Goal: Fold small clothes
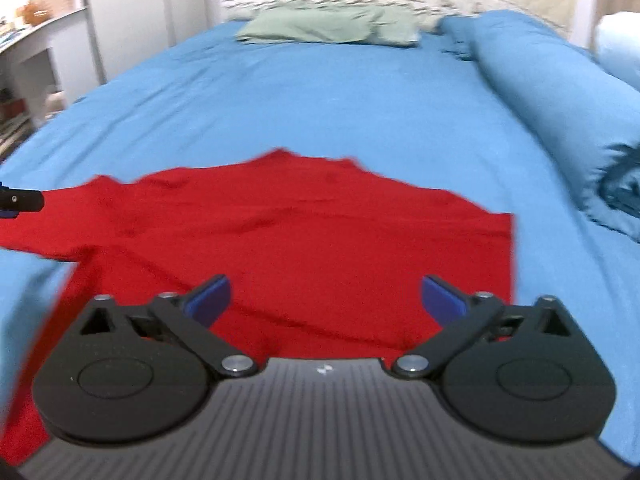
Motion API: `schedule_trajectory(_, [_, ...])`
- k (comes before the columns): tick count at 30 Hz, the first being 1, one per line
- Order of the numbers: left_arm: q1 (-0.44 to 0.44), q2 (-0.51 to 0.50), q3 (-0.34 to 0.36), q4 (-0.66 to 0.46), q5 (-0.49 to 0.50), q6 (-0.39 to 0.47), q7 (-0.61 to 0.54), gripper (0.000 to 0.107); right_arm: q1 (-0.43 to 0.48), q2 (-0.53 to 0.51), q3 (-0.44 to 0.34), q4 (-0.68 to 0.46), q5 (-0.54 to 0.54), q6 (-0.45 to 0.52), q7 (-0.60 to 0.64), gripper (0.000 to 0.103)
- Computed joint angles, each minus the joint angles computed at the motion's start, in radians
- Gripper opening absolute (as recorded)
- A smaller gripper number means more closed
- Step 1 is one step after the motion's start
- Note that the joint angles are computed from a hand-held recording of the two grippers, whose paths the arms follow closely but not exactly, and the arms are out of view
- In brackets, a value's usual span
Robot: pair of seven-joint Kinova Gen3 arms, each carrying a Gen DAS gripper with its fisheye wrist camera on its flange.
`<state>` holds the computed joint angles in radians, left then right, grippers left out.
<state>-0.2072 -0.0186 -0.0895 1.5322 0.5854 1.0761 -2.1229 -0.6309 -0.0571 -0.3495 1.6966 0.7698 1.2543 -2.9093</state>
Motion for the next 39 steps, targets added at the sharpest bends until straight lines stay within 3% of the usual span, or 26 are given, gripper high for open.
schedule_trajectory(1, [-0.021,0.001,-0.021,-0.003,0.013,0.007,0.007,0.099,-0.005,0.021,-0.003,-0.026,-0.012,-0.003,0.014,0.103])
schedule_trajectory(5, [-0.109,0.068,-0.071,-0.049,0.013,0.023,0.084,0.099,-0.065,0.135,0.014,-0.152,-0.051,0.009,-0.012,0.103])
schedule_trajectory(10, [-0.23,0.179,-0.079,-0.061,0.089,-0.049,0.095,0.095,-0.148,0.256,0.064,-0.265,-0.047,-0.014,-0.074,0.103])
schedule_trajectory(17, [-0.332,0.354,-0.004,-0.175,0.083,-0.051,0.164,0.066,-0.231,0.416,0.159,-0.433,-0.059,-0.012,-0.083,0.103])
schedule_trajectory(21, [-0.362,0.399,0.041,-0.205,0.079,-0.117,0.172,0.06,-0.272,0.451,0.215,-0.483,-0.072,-0.006,-0.088,0.103])
schedule_trajectory(22, [-0.357,0.407,0.047,-0.218,0.062,-0.131,0.186,0.054,-0.282,0.456,0.228,-0.491,-0.077,-0.006,-0.089,0.103])
schedule_trajectory(25, [-0.325,0.433,0.047,-0.275,-0.021,-0.147,0.244,0.006,-0.308,0.459,0.26,-0.501,-0.084,0.0,-0.095,0.103])
schedule_trajectory(26, [-0.335,0.442,0.063,-0.292,-0.028,-0.137,0.25,0.005,-0.313,0.459,0.268,-0.503,-0.083,0.003,-0.099,0.103])
schedule_trajectory(33, [-0.378,0.341,0.158,-0.244,0.107,-0.164,0.036,0.005,-0.331,0.396,0.281,-0.436,-0.036,0.018,-0.184,0.103])
schedule_trajectory(39, [-0.282,0.208,0.204,-0.184,0.266,-0.12,-0.119,0.005,-0.306,0.285,0.241,-0.327,0.032,0.068,-0.269,0.103])
